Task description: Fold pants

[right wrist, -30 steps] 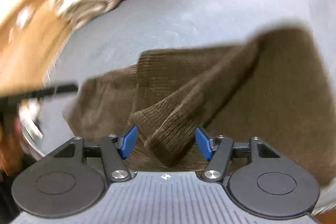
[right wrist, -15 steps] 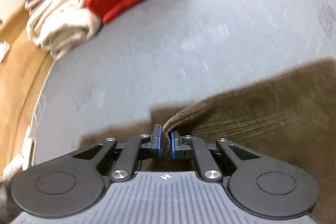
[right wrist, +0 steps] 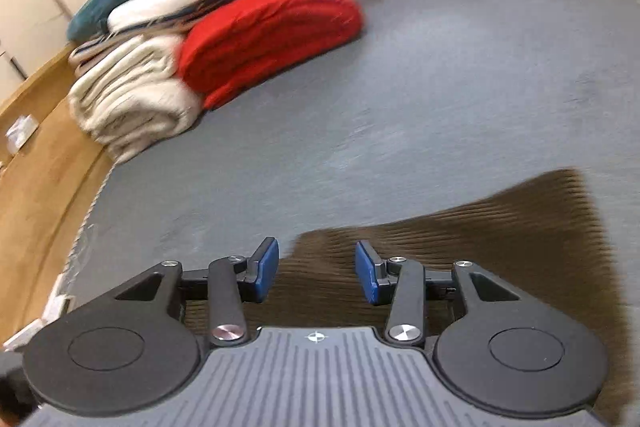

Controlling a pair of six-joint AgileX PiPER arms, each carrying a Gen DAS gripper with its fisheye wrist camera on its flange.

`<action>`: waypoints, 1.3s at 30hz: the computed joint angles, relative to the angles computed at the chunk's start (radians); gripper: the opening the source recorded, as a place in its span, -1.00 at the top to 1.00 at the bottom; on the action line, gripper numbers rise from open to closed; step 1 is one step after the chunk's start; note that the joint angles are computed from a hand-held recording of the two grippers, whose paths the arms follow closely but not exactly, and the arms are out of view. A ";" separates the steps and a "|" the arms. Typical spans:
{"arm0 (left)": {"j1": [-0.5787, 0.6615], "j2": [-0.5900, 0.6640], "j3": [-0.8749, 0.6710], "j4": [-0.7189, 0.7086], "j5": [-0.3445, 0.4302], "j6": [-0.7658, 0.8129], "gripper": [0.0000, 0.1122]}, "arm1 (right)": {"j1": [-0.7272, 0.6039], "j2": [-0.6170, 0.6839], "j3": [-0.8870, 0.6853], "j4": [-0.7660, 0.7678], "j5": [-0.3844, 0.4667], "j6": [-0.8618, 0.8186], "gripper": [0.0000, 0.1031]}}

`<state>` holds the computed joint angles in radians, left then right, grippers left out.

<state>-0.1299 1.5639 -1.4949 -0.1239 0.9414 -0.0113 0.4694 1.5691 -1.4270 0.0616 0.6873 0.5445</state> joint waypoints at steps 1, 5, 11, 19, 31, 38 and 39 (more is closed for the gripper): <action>-0.004 0.009 0.001 -0.003 0.003 0.002 -0.23 | -0.014 -0.047 0.065 -0.037 -0.020 0.028 0.11; 0.020 0.057 0.006 -0.195 0.023 0.073 -0.07 | -0.104 -0.192 0.273 -0.128 -0.017 0.097 0.08; -0.036 0.161 0.002 -0.296 -0.024 0.082 0.19 | -0.266 -0.276 0.465 -0.068 -0.017 0.117 0.06; -0.146 0.297 -0.020 -0.150 -0.053 0.000 0.57 | -0.301 -0.238 0.516 -0.022 0.038 -0.040 0.04; -0.056 0.029 0.296 -0.274 -0.157 0.166 0.89 | -0.302 -0.213 0.507 -0.003 0.046 -0.093 -0.02; -0.126 -0.071 0.383 -0.165 -0.331 0.131 0.58 | -0.254 -0.202 0.500 -0.090 0.083 0.008 -0.03; -0.132 -0.071 0.379 -0.200 -0.322 0.165 0.58 | -0.254 -0.204 0.501 -0.092 0.085 0.010 -0.03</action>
